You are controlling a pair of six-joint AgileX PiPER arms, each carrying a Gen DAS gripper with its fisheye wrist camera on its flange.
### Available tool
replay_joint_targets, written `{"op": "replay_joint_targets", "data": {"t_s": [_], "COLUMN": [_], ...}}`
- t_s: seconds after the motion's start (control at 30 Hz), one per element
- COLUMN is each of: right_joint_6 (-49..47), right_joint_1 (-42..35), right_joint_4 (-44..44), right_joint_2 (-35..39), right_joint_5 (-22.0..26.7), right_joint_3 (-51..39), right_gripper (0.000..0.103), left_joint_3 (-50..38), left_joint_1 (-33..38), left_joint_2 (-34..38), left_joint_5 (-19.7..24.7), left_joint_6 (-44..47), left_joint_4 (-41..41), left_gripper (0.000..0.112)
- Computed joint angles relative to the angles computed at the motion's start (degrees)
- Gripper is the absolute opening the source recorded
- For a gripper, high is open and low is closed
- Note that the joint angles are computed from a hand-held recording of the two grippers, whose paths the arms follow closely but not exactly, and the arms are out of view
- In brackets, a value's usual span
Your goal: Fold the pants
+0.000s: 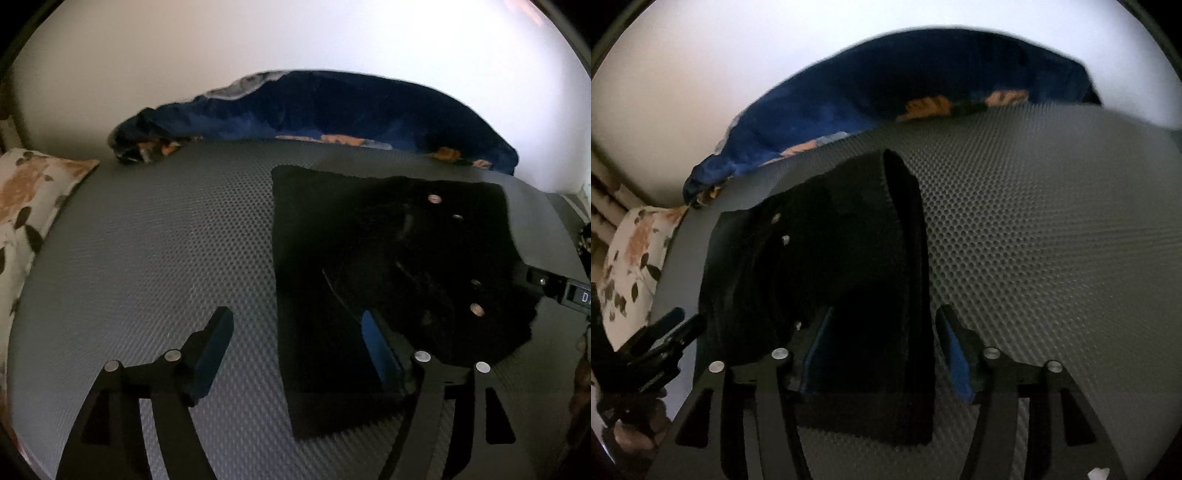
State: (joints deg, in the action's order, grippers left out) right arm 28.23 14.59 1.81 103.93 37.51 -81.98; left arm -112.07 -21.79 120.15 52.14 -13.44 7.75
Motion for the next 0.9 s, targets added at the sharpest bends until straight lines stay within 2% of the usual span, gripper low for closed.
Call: {"op": "replay_joint_targets", "data": {"t_s": [0.1, 0.2, 0.33, 0.47, 0.6, 0.9], "right_joint_6": [9.9, 19.4, 27.3, 35.3, 39.8, 42.0], "right_joint_1": [4.8, 10.7, 17.7, 23.8, 27.8, 30.9], "right_joint_4": [-11.2, -21.8, -29.6, -36.4, -40.1, -41.3], "right_joint_2": [-4.4, -7.3, -11.0, -14.3, -16.3, -18.1], "right_joint_5": [0.2, 3.3, 6.1, 8.4, 10.8, 11.8], "right_joint_3": [3.0, 4.4, 6.7, 9.2, 10.4, 12.7], "right_gripper": [0.069, 0.077, 0.082, 0.089, 0.093, 0.094], "left_joint_3": [9.0, 15.5, 23.9, 30.2, 34.0, 39.0], "left_joint_1": [-1.4, -3.5, -7.1, -9.9, -11.5, -15.4], "left_joint_2": [-6.9, -12.4, -19.5, -25.0, -28.3, -31.3], "left_joint_5": [-3.2, -4.2, -5.8, -6.3, -6.2, -4.7], "left_joint_6": [-3.9, -9.7, -18.8, -25.6, -29.3, -35.4], "left_joint_4": [2.9, 7.0, 15.4, 20.2, 22.5, 27.0], "left_gripper": [0.077, 0.077, 0.078, 0.078, 0.078, 0.078]}}
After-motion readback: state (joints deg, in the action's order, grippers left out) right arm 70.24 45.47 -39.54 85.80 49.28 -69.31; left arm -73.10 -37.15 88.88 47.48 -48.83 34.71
